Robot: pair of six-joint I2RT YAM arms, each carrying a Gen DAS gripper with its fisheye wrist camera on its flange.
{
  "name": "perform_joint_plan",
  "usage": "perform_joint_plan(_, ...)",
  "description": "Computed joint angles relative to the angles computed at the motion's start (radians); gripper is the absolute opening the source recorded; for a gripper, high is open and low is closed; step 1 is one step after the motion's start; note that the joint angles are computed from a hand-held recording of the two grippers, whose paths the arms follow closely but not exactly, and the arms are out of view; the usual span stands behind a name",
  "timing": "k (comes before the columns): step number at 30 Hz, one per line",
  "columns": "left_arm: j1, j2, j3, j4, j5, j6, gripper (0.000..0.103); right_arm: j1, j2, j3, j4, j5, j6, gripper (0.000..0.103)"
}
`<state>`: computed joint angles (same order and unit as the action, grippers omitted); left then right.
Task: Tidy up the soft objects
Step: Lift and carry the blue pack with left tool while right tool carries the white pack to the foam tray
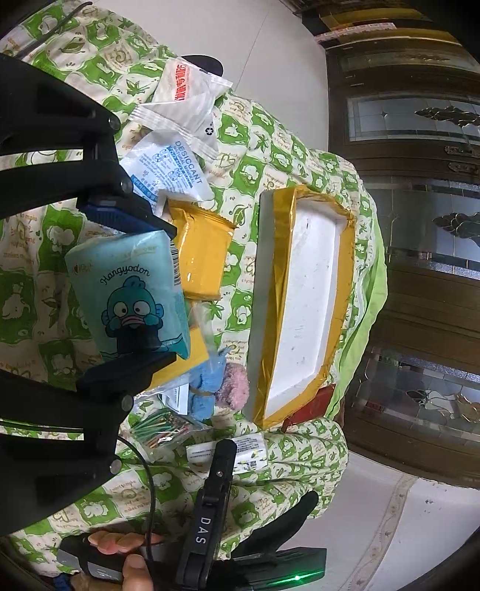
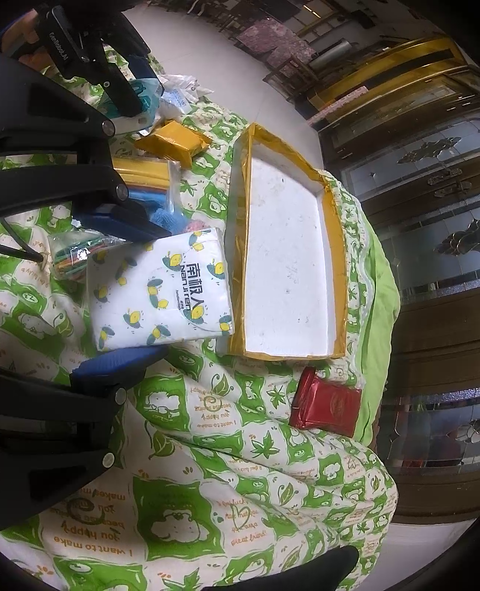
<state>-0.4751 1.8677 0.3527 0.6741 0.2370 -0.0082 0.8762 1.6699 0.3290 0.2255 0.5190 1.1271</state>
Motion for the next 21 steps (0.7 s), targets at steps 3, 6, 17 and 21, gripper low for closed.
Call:
perform_joint_plan(3, 0.000, -0.013, 0.011, -0.023, 0.002, -0.002, 0.059, -0.001, -0.006, 0.003, -0.008, -0.005, -0.001, 0.058)
perform_joint_plan(6, -0.002, -0.035, 0.031, -0.063, 0.000, -0.006, 0.059, -0.005, -0.021, 0.002, -0.012, -0.014, -0.003, 0.058)
perform_joint_plan(17, -0.011, -0.079, 0.120, -0.163, -0.025, -0.006, 0.059, -0.007, -0.080, 0.035, -0.111, -0.001, -0.028, 0.058)
perform_joint_plan(21, -0.024, -0.087, 0.168, -0.207, -0.045, -0.005, 0.059, -0.024, -0.109, 0.052, -0.149, -0.002, -0.056, 0.058)
